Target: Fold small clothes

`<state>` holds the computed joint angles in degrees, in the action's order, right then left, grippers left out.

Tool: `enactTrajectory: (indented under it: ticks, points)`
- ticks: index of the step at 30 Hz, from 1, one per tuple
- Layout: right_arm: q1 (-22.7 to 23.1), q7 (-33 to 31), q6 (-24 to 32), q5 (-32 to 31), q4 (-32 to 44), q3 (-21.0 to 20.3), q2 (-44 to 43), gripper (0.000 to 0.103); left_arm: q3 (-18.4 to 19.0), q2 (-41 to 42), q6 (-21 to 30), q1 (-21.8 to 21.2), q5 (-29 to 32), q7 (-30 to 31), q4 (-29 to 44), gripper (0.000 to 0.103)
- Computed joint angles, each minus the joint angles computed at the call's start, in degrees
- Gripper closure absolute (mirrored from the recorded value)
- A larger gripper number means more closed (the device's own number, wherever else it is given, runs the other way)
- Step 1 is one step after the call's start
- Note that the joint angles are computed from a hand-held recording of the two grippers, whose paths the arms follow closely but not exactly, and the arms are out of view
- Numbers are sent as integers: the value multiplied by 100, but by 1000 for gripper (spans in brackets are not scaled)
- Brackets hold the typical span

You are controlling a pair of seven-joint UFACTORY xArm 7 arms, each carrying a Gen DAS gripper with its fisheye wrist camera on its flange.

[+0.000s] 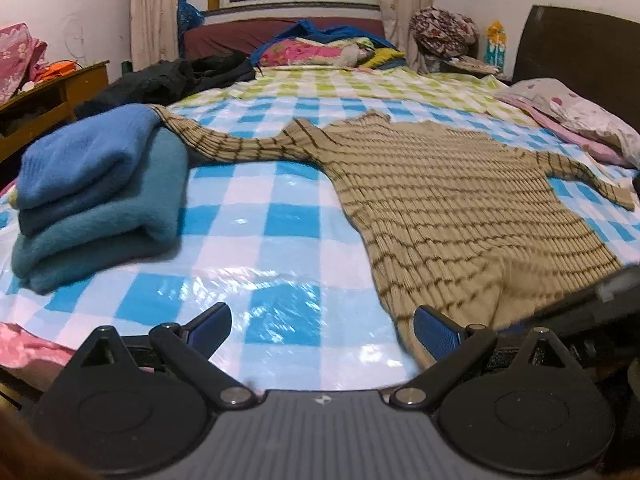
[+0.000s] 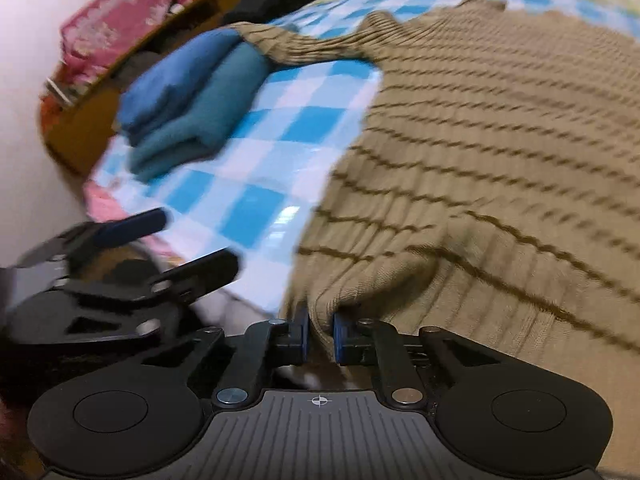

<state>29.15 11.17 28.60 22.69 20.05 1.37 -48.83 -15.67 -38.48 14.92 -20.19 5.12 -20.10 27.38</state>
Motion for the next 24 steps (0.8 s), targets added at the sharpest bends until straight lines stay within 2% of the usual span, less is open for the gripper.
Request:
enactTrajectory:
  ticks: [3, 5, 9, 12, 14, 17, 20, 23, 24]
  points:
    - [526, -265, -405, 592, -67, -504, 67, 92, -74, 16, -178, 285, 100, -128, 71, 0]
    - [737, -448, -518, 851, -68, -699, 98, 91, -115, 94, -267, 431, 162, -189, 141, 0]
    - [474, -496, -77, 696, -49, -502, -43, 85, -227, 436, -438, 559, 272, -268, 314, 0]
    - [240, -418, 354, 532, -86, -308, -440, 83, -200, 910, -634, 373, 244, -235, 507, 0]
    - [-5, -269, 732, 368, -169, -174, -967, 83, -176, 1241, -787, 206, 234, -144, 657, 0]
    - [-638, 198, 1373, -108, -228, 123, -1851, 83, -384, 1667, -931, 218, 442, -84, 914, 0]
    - [-1284, 559, 1746, -531, -279, 130, -2411, 83, -820, 1888, -909, 595, 877, -302, 1099, 0]
    - [-2130, 927, 1960, -1193, -271, 362, -2414, 83, -1249, 2004, -633, 1039, 1495, -734, 1258, 0]
    - [-2395, 1095, 2116, -1431, -244, 483, -2350, 83, -1264, 2015, -496, 1062, 1613, -844, 1273, 0]
